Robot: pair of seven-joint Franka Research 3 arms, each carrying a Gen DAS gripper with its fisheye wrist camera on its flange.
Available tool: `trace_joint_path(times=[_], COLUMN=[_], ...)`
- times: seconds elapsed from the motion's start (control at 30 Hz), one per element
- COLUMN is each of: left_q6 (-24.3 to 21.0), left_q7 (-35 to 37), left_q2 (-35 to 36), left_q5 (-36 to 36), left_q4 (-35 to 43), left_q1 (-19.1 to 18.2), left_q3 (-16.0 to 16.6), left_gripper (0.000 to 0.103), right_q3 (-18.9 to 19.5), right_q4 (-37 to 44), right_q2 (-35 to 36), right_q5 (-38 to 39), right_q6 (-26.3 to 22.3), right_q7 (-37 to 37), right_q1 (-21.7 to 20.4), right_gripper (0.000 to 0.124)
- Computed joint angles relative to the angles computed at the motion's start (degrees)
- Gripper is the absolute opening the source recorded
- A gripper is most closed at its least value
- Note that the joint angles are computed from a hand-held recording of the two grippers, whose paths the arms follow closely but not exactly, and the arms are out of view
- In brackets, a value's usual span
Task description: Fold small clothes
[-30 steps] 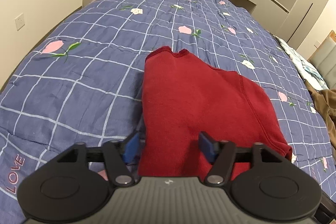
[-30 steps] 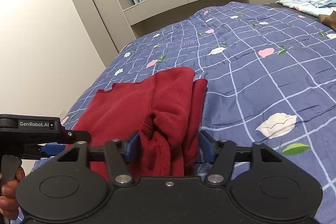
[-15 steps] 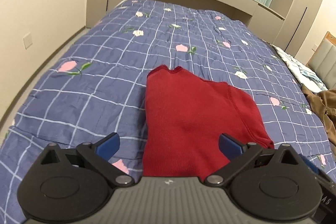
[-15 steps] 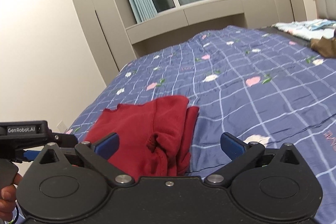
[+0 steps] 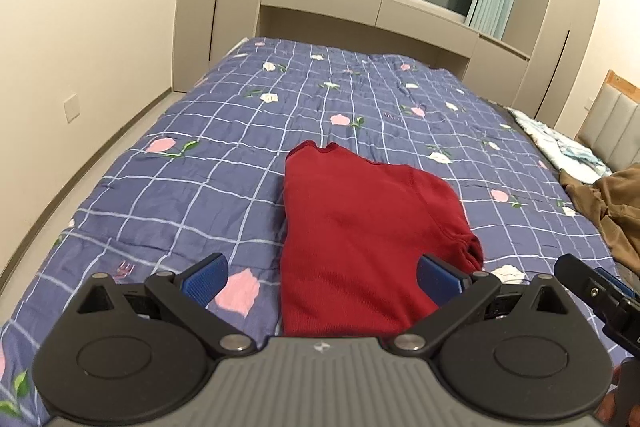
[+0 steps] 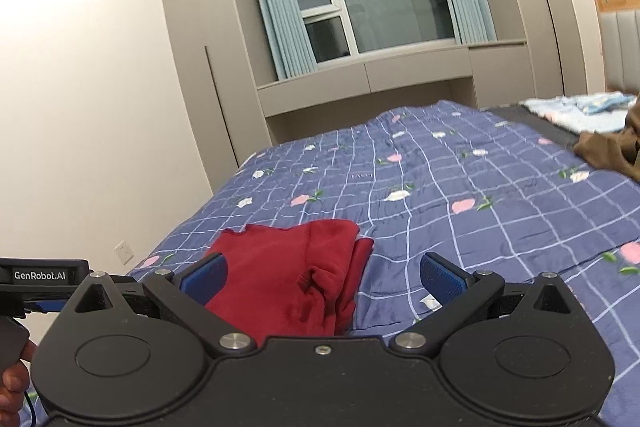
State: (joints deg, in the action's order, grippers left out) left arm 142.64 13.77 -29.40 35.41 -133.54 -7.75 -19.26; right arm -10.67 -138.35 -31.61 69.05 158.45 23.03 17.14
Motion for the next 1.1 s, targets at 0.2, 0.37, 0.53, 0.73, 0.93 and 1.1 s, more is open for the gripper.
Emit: trace_joint_path(times=[0.2, 0.37, 0.53, 0.73, 0.93, 1.1], left_q6=[-2.49, -5.86, -8.80, -10.93, -12.43, -13.17], left_q7=[-2.57, -7.19, -7.27, -7.47, -7.27, -6.47], left_q2=[-4.78, -8.06, -9.41, -10.92, -12.28, -12.82], left_q5=[0.47, 1.30, 1.94, 1.83, 0.62, 0.18], left_q4=[-2.53, -3.83, -4.12, -5.24, -6.82, -7.53], left_q1=[-0.85, -1.50, -3.43, -5.75, -8.26, -9.69], left_q3=[-2.29, -4.91, -5.90, -6.44, -6.68, -6.81], left_gripper=[0.102, 0.102, 0.102, 0.102, 0.102, 0.102], right_q3=[-0.20, -0.39, -1.32, -2.44, -3.02, -3.47], right_q4=[-4.30, -8.26, -11.37, -14.57, -17.52, -19.52], right_q2=[-5.98, -10.80, -14.75, -19.26, -23.33, -26.29], right_q5=[-1.11, -2.86, -5.66, -10.27, -15.38, -18.00], right_q6=[0.28, 0.97, 1.87, 2.00, 0.51, 0.45], right_q7=[-1.94, -1.84, -1.44, 0.55, 3.29, 4.41], right_q1=[-0.01, 0.29, 0.96, 0.81, -0.08, 0.53], right_gripper=[0.102, 0.102, 0.102, 0.102, 0.102, 0.102])
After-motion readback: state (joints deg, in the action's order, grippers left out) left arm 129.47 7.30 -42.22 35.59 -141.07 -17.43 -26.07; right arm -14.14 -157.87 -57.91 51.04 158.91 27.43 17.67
